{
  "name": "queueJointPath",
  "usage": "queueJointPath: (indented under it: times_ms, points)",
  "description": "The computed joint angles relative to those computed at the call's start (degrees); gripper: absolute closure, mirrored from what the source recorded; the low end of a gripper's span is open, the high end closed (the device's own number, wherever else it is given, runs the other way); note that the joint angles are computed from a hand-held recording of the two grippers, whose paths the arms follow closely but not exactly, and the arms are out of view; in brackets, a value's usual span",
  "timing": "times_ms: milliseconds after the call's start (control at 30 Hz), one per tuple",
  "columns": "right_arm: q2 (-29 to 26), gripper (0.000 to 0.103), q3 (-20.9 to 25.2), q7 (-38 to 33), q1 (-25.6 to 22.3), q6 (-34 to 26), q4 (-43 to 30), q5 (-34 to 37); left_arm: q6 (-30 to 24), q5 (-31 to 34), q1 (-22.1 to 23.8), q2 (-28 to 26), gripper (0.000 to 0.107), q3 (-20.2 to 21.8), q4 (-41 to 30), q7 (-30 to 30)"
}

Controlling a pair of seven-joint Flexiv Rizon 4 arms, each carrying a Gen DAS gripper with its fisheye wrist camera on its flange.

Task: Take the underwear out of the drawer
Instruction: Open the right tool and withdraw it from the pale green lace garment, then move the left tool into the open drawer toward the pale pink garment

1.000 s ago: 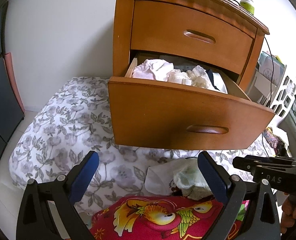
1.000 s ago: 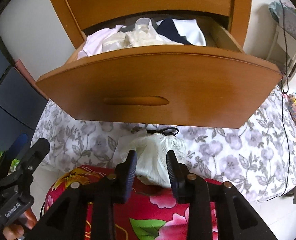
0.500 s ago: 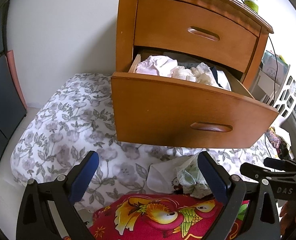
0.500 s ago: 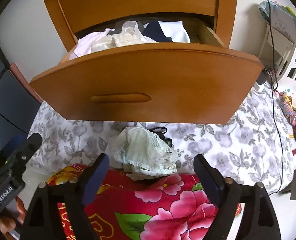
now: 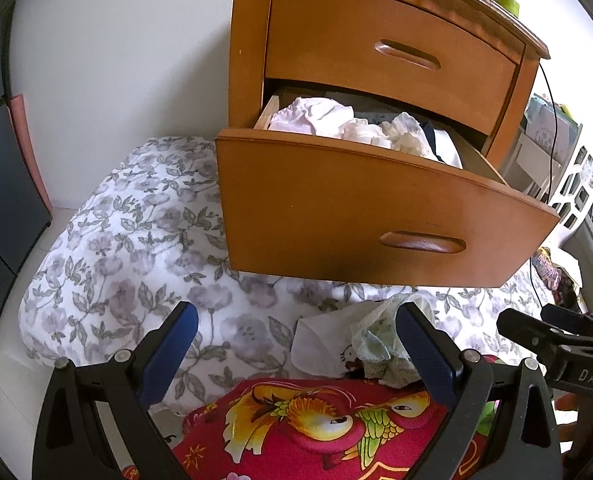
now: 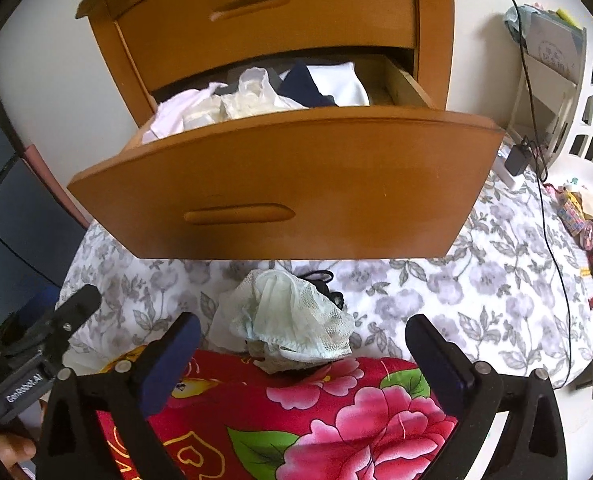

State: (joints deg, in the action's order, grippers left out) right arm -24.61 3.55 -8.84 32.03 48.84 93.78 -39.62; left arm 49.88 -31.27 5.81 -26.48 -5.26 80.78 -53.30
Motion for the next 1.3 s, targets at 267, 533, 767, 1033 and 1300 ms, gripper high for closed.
queueJointPath:
  times_ms: [267,533,767,1033,1300]
  points:
    - [0.5,0.000,0.0,0.3,-0.1,1.5,1.2,-1.1,-0.2,1.3,-0.3,0.2,0.007,0.6,-0.3,-1.5]
    - [1.1,0.000,-0.4,1.3,0.4,2.2,2.3,-3.4,-1.7,3.1,-0.4,0.5,0.007,1.2,-1.5,-2.7]
    - [2.1,0.000,-0.2,2.2,0.3,1.6,3.4,-5.5,-3.5,4.1,-0.1,-0.1,0.007,1.8,-5.3,-5.6]
    - [2.5,0.000,0.3,3.0,-0.6,3.2,5.0,-5.0,-5.6,5.2,0.3,-2.1,0.007,0.9,-12.8,-5.9]
    - [3.1,0.000,0.1,4.2,-1.1,5.3,6.4,-5.7,-14.3,4.6,0.9,-8.4,0.008,-0.3,-26.5,-10.0]
